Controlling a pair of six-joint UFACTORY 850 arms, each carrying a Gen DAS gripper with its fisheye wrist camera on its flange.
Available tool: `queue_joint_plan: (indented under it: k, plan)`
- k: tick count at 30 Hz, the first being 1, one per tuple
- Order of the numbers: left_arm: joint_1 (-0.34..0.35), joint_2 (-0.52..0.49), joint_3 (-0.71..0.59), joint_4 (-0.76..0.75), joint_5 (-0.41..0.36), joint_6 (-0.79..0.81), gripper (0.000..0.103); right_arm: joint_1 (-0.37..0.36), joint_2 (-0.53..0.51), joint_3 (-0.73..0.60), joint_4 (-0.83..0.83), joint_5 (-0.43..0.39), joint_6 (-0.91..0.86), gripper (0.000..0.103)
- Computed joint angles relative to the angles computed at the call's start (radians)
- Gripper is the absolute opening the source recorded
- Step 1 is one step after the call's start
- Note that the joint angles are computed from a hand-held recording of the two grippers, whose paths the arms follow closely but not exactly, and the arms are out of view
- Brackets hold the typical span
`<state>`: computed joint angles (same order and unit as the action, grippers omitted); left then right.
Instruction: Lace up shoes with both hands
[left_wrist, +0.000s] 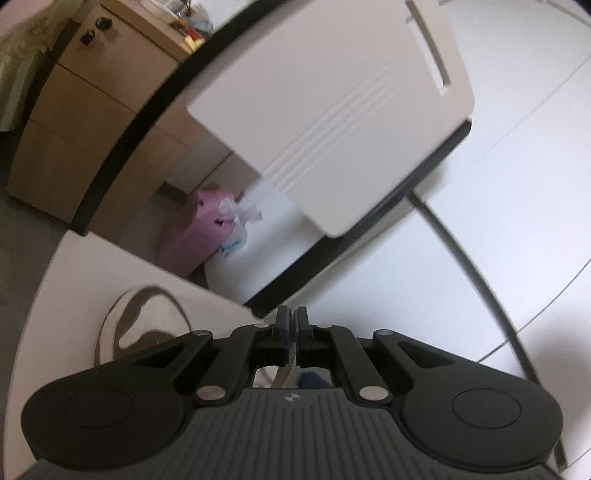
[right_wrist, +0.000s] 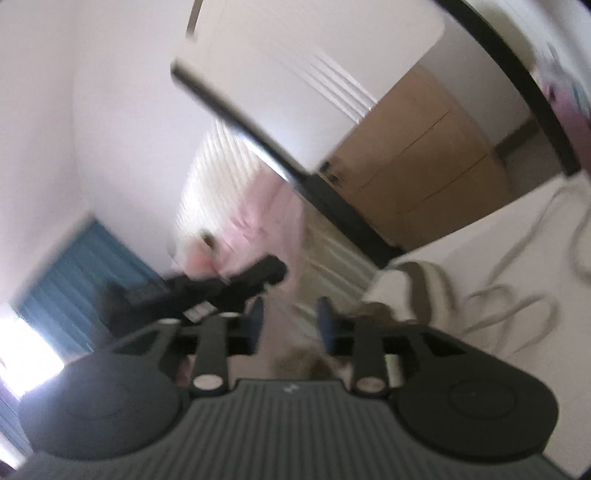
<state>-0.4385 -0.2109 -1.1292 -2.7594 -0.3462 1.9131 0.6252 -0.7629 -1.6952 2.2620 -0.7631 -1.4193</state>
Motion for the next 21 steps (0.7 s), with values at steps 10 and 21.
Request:
queue_joint_plan:
  k: [10,21]
  plan:
    - [-0.012,0.002,0.024,-0.15,-0.105,0.076,0.003,0.046,-0.078,-0.014,0.193,-0.207,0.256,0.041]
    - [-0.011,-0.025,0.027,-0.121,-0.183,-0.013,0.003,0.068,-0.092,0.001,0.44,-0.159,0.179,0.042]
